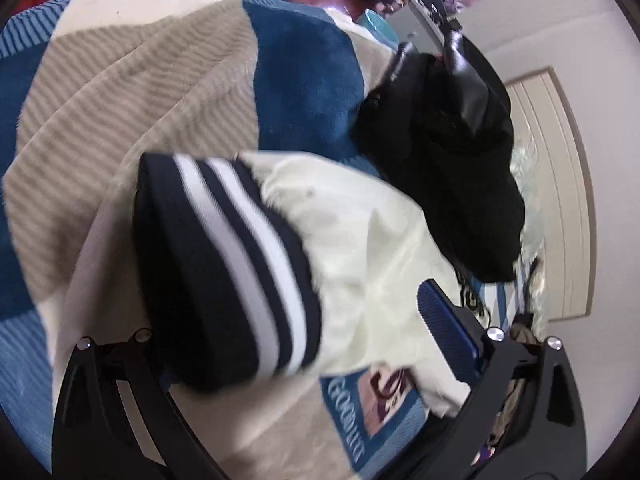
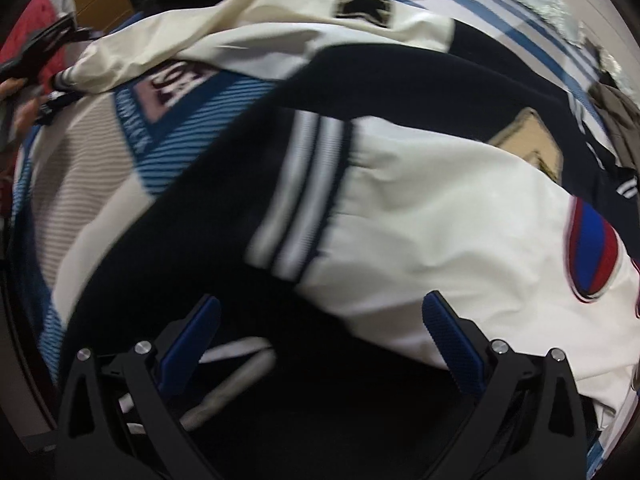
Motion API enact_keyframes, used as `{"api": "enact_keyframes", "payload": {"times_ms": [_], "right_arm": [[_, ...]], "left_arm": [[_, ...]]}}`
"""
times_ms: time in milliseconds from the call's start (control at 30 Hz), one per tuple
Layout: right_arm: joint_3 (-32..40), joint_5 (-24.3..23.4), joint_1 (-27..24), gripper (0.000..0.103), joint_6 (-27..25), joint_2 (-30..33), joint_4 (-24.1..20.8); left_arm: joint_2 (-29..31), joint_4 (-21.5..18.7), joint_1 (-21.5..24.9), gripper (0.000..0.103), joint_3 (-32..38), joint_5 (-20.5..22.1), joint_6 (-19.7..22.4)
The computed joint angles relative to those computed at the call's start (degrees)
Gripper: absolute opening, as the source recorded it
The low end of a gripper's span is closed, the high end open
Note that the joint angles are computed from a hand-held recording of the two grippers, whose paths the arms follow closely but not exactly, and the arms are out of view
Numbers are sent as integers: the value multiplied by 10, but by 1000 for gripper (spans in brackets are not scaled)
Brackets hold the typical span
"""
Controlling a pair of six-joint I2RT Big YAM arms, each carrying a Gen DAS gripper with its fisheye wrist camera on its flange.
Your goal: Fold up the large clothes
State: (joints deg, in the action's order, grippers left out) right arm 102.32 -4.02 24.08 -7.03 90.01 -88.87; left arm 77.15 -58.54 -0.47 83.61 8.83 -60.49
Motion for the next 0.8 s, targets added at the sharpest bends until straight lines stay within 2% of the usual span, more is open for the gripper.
{"api": "enact_keyframes", "payload": {"times_ms": [100,133,167,200,233,267,333,500,567,667,800], "right_arm": [[10,-5,11,99,6,4,-3],[10,-6,8,99,1,3,-4],[9,-2,10,99,-1,2,-3],[7,2,14,99,0,0,-4],[3,4,16,99,-1,-5,-5],[-4,6,18,99,0,-12,-4],[-23,7,11,99,-1,-28,-3],[-84,18,-7,99,8,-85,-1],[-108,15,-16,99,15,-108,-9],[-144,11,-20,99,35,-142,-8],[-200,18,-11,99,43,-188,10]], "left_arm": [[12,5,8,96,0,13,-20],[13,9,9,92,-1,12,-23],[15,5,8,82,3,2,-25],[19,-6,6,45,10,-11,-22],[20,-6,8,24,10,-3,-20],[18,1,10,22,7,5,-18],[12,8,6,19,9,1,13],[8,-39,-37,18,92,-82,111],[17,-57,-66,18,153,-111,150],[34,-74,-104,18,235,-127,181],[110,-131,-171,18,412,-137,241]]}}
